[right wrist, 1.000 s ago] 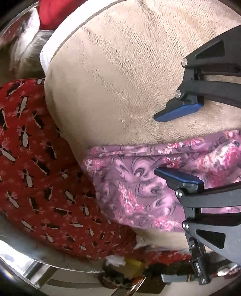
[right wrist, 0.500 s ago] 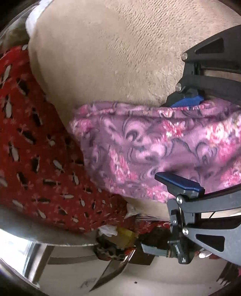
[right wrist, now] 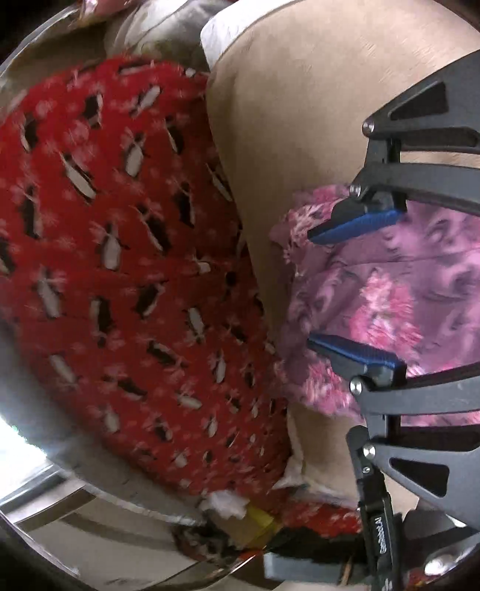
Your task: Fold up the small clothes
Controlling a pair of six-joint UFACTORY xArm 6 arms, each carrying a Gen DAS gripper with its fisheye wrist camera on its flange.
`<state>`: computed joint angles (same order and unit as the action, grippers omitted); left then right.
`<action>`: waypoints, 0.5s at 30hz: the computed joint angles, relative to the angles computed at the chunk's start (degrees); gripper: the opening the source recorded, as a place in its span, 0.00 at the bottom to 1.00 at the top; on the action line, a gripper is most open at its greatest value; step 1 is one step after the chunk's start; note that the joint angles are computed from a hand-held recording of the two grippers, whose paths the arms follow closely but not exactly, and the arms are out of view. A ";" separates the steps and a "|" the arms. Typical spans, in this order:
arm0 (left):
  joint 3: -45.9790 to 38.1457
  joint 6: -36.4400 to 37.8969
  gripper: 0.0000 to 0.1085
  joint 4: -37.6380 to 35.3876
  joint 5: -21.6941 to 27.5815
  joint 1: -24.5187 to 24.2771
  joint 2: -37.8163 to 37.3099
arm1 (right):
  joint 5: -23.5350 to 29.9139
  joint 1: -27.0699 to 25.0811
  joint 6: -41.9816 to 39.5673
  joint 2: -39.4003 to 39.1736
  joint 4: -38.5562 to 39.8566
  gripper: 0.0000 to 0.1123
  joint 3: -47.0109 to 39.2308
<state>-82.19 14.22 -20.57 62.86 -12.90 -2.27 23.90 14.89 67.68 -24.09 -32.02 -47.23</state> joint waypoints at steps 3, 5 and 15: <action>-2.28 -3.67 0.80 3.98 2.88 -0.77 5.63 | 5.69 -0.68 -4.58 4.99 6.03 0.40 -2.51; -1.51 -2.66 0.82 0.84 1.58 0.31 5.41 | 6.64 -0.78 -4.67 5.47 6.23 0.39 -3.71; 12.38 5.45 0.79 -8.89 4.86 6.77 -7.49 | 2.68 4.11 -10.96 -8.36 9.49 0.40 7.36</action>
